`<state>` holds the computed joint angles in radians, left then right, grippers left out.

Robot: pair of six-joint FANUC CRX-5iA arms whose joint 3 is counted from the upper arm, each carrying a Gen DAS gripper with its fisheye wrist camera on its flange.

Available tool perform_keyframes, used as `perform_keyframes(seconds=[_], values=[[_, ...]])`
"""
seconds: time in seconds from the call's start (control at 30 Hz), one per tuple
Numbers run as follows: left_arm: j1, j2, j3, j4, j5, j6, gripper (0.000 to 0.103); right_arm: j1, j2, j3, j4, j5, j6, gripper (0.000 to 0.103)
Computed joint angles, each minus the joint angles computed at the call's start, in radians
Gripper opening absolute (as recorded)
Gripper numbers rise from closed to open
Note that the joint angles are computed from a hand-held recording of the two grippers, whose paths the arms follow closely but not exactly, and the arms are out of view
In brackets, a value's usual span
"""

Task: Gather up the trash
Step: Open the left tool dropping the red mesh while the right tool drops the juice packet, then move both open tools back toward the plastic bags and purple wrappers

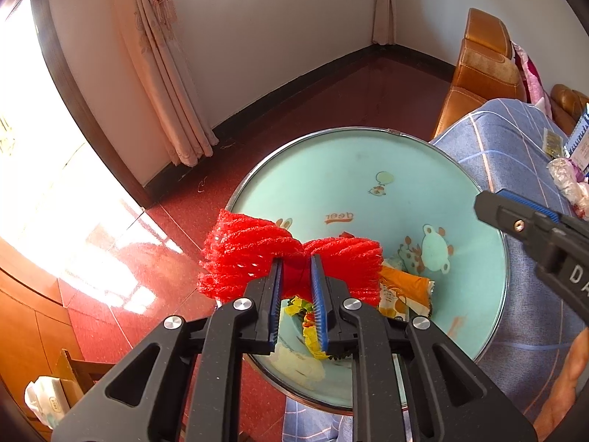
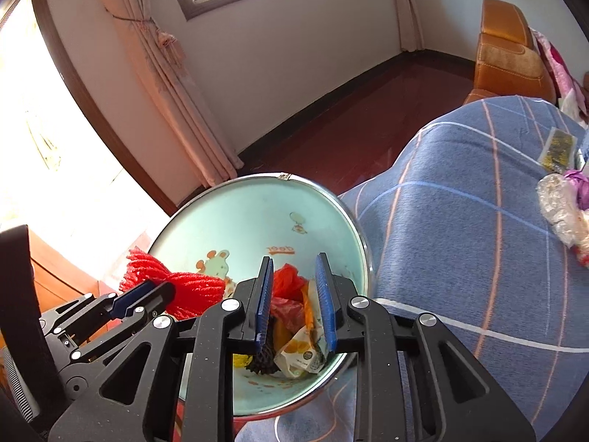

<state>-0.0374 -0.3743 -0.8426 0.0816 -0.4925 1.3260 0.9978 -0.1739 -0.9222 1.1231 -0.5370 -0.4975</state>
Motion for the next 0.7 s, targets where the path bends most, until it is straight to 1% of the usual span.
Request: perform_keyframes(seconds=[0.03, 0.07, 0.1, 0.13, 0.17, 0.2, 0.23, 0.27, 0.3, 0.37, 0.47, 0.53, 0.63, 0.7], values=[[0.000, -0.007, -0.001, -0.004, -0.004, 0.003, 0.021, 0.011, -0.011, -0.005, 0.003, -0.023, -0.010, 0.025], [-0.005, -0.010, 0.003, -0.018, -0.008, 0.018, 0.028, 0.019, -0.021, -0.011, 0.005, -0.040, -0.017, 0.027], [-0.011, -0.015, 0.008, -0.040, -0.012, 0.041, 0.033, 0.028, -0.030, -0.017, 0.011, -0.058, -0.027, 0.032], [-0.018, -0.021, 0.011, -0.059, -0.015, 0.061, 0.044, 0.044, -0.043, -0.023, 0.011, -0.088, -0.035, 0.035], [-0.025, -0.028, 0.015, -0.079, -0.018, 0.082, 0.051, 0.055, -0.050, -0.028, 0.014, -0.110, -0.044, 0.040], [-0.031, -0.035, 0.019, -0.097, -0.021, 0.100, 0.054, 0.069, -0.059, -0.035, 0.023, -0.139, -0.061, 0.045], [-0.038, -0.045, 0.022, -0.115, -0.026, 0.121, 0.063, 0.081, -0.069, -0.043, 0.031, -0.164, -0.078, 0.047], [-0.048, -0.055, 0.028, -0.143, -0.031, 0.152, 0.072, 0.098, -0.085, -0.055, 0.043, -0.196, -0.104, 0.053], [-0.063, -0.066, 0.037, -0.182, -0.038, 0.193, 0.075, 0.112, -0.096, -0.063, 0.046, -0.220, -0.119, 0.060], [-0.089, -0.083, 0.048, -0.231, -0.051, 0.243, 0.079, 0.145, -0.123, -0.078, 0.039, -0.272, -0.146, 0.065], [-0.108, -0.105, 0.051, -0.252, -0.066, 0.272, 0.085, 0.191, -0.165, -0.100, 0.022, -0.337, -0.173, 0.071], [-0.110, -0.129, 0.044, -0.242, -0.072, 0.266, 0.087, 0.221, -0.188, -0.111, 0.005, -0.376, -0.184, 0.073], [-0.101, -0.168, 0.024, -0.205, -0.070, 0.237, 0.092, 0.268, -0.218, -0.120, -0.018, -0.437, -0.200, 0.080], [-0.102, -0.189, 0.016, -0.186, -0.070, 0.226, 0.094, 0.309, -0.241, -0.129, -0.033, -0.490, -0.215, 0.083]])
